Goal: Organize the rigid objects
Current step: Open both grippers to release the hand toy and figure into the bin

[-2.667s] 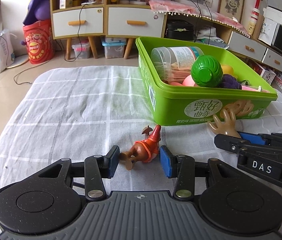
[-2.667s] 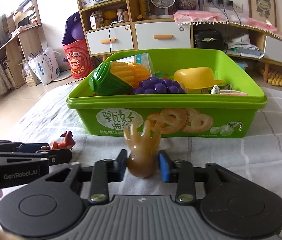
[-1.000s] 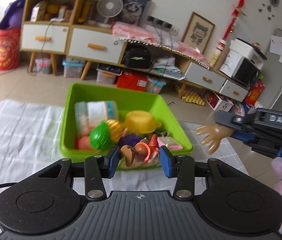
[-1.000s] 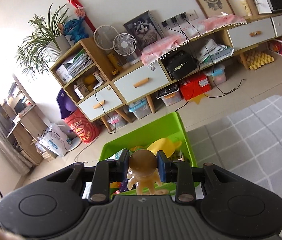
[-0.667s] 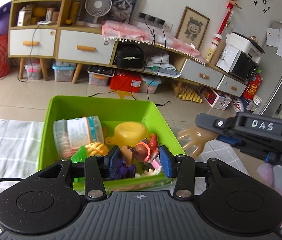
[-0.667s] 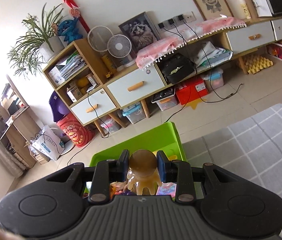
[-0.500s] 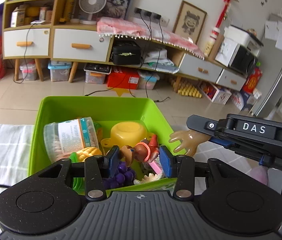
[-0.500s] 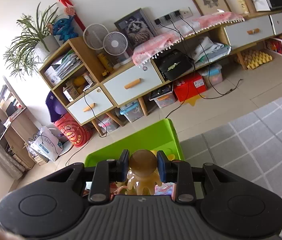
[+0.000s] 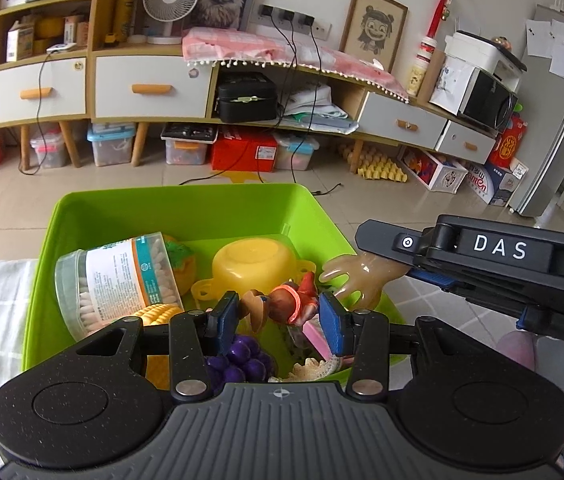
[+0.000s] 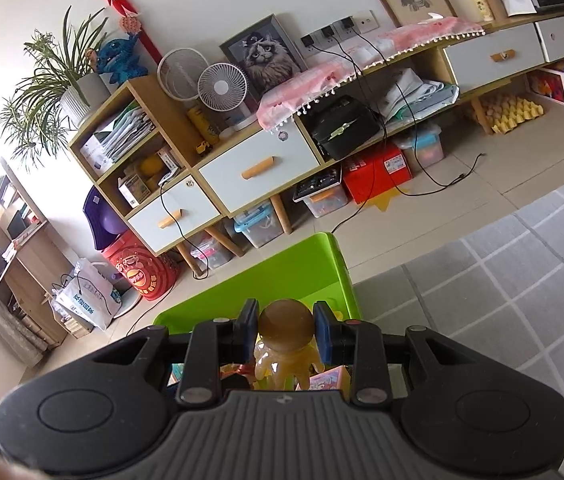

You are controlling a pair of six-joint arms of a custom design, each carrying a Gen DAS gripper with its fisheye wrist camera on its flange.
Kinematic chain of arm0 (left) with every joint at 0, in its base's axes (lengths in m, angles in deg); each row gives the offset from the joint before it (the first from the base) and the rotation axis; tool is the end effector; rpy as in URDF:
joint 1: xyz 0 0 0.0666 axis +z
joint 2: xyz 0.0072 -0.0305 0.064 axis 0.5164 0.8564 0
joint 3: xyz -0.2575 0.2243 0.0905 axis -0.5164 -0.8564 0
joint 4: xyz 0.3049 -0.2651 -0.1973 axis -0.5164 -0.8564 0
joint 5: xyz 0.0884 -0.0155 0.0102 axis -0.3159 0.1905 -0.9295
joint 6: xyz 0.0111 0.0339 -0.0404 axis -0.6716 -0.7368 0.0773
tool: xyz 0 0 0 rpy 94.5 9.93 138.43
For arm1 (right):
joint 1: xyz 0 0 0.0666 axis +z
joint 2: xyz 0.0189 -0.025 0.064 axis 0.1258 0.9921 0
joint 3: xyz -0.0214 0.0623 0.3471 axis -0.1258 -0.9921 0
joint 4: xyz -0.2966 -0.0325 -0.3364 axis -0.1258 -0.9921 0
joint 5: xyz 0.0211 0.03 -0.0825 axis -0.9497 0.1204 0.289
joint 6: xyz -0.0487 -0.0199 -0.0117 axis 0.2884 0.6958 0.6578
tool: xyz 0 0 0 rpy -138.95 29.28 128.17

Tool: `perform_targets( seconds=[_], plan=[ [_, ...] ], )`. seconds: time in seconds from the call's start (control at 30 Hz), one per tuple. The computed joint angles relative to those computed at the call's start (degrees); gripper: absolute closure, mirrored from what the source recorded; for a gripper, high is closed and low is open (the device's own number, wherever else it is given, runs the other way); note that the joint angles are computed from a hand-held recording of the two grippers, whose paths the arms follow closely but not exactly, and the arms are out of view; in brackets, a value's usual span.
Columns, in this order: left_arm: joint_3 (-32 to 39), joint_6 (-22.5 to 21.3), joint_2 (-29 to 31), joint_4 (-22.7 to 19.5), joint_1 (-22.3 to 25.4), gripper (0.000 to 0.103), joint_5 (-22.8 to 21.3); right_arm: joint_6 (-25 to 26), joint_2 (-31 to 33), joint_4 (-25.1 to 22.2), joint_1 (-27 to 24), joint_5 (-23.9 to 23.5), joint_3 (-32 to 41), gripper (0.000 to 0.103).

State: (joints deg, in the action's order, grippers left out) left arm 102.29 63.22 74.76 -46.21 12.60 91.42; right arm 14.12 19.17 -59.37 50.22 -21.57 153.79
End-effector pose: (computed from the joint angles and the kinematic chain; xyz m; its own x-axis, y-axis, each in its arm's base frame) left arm 0.5166 -0.1820 0.4175 -0.6485 0.1384 -0.7485 0.4289 0.8788 -0.2091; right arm 0.4802 0.4265 0.4420 -0.5184 0.4506 -0.7268 0.0558 0.8659 0.4971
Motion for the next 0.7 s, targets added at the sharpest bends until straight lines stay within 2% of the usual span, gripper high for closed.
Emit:
perform_targets(
  seconds=[0.07, 0.1, 0.13, 0.17, 0.23, 0.4, 0.53, 0.7],
  plan=[
    [-0.7, -0.62, -0.46, 0.96, -0.09, 0.051, -0.57, -0.51, -0.35, 1.25, -0.02, -0.13, -0.72, 0.089],
    [-1.02, -0.72, -0.65, 1.51, -0.1, 0.037, -0.72, -0.86, -0.71, 2.23, 0.0, -0.01, -1.35, 0.082],
    [-1.43, -0.38, -0.98, 1.86, -0.03, 0.027, -0.69, -1.27, -0.74, 2.05, -0.05, -0.17, -1.28, 0.068],
    [-2.2, 0.23, -1.57, 2.96, -0.06, 0.018, -1.37, -1.84, -0.66, 1.26, -0.02, 0.05, -0.92, 0.064],
    [-2.89, 0.48, -2.2, 3.94, -0.1, 0.019, -1.55, -1.38, -0.72, 0.9, 0.1, 0.56, -0.65, 0.062],
    [-3.22, -0.05, -3.72, 2.26, -0.01, 0.018, -1.88, 0.09, -0.69, -3.43, 0.69, 2.19, 1.3, 0.062],
    [-3.98, 1.64, -6.12, -0.11, 0.3, 0.015, -2.2, -0.02, -2.21, -6.36, 1.58, 3.97, 1.53, 0.062],
    [-5.9, 3.04, -10.4, -3.48, 0.01, 0.009, -5.1, -0.32, -4.38, -10.75, 3.65, 6.31, 1.31, 0.059]
  ],
)
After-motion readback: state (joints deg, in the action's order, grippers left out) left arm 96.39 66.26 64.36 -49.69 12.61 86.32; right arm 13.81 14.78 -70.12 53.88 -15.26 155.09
